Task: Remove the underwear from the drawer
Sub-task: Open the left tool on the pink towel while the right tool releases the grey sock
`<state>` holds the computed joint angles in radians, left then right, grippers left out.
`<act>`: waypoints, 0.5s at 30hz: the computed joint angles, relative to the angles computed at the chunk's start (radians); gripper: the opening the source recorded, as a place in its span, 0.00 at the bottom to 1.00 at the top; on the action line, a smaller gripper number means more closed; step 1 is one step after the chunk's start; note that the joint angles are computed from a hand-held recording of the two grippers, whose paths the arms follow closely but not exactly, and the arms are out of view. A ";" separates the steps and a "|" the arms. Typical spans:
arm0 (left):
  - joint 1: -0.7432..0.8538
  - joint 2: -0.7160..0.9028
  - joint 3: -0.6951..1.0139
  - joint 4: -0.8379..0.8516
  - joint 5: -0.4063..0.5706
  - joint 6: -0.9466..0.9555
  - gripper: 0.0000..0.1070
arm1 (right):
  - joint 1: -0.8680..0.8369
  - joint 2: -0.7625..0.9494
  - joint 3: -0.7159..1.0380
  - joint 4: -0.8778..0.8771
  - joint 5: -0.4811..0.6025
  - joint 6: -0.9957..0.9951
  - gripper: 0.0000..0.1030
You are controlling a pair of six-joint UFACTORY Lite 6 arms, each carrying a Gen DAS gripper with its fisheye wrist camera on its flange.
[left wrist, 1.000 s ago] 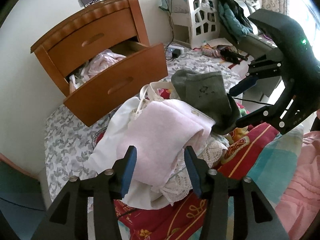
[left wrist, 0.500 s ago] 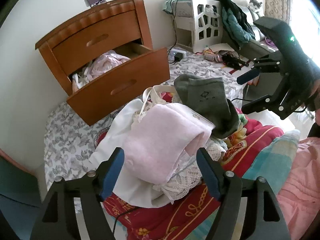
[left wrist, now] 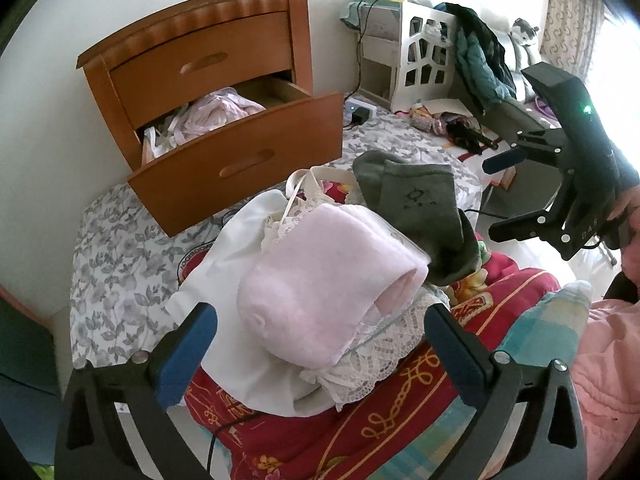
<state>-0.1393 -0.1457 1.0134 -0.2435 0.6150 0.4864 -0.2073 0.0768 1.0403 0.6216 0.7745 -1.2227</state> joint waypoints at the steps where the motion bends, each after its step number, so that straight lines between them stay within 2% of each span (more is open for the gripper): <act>1: 0.000 -0.001 0.000 0.002 0.000 0.000 0.96 | -0.001 0.000 -0.001 0.003 -0.001 -0.002 1.00; 15: -0.012 0.000 -0.005 -0.004 0.002 0.020 0.96 | 0.003 -0.005 -0.009 0.026 0.000 -0.028 1.00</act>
<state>-0.1512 -0.1453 1.0080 -0.2470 0.6173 0.5066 -0.2043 0.0713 1.0311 0.6473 0.7743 -1.2509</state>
